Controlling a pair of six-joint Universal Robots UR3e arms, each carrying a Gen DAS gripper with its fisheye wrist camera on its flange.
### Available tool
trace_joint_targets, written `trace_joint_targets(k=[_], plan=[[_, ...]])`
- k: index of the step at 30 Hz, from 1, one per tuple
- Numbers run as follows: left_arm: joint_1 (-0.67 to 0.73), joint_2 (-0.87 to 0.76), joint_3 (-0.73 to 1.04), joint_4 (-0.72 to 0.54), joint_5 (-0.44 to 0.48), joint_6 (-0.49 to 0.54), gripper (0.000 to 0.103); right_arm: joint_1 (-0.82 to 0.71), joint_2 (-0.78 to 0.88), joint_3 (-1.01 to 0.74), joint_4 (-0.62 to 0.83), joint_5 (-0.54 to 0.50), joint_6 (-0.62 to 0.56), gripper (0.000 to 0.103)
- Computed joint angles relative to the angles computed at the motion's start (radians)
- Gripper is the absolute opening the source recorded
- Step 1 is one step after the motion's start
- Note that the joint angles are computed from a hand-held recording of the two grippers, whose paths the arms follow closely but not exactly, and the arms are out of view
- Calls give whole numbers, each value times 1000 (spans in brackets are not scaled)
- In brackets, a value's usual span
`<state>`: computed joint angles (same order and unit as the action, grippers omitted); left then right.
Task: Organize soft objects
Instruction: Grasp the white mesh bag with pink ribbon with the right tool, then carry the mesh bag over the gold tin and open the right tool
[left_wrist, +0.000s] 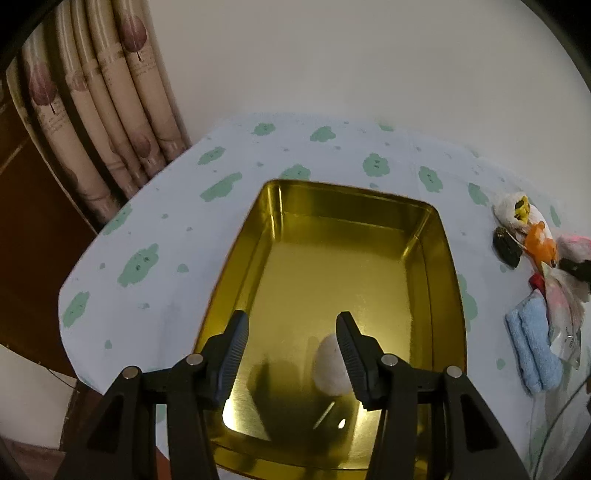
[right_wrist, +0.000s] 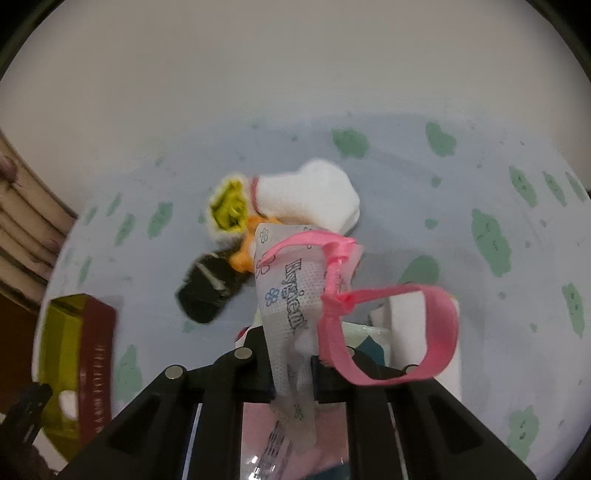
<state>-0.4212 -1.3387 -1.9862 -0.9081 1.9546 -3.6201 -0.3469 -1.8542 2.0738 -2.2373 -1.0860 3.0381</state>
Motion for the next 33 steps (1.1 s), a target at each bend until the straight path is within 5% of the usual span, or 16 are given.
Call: trace_joint_targets(k=[8, 13, 18, 23, 33], plan=[[8, 105, 41, -84, 16, -40, 50, 5, -137, -110, 223, 173, -75, 12], [-29, 177, 56, -206, 53, -131, 50, 282, 48, -273, 167, 230, 35, 12], [-130, 265, 20, -318, 147, -299, 50, 617, 389, -564, 53, 164, 181, 12], [-189, 260, 3, -345, 239, -315, 50, 806, 698, -893, 89, 46, 268, 13], [-27, 337, -129, -243, 100, -166, 50, 899, 918, -1139, 175, -65, 301, 17]])
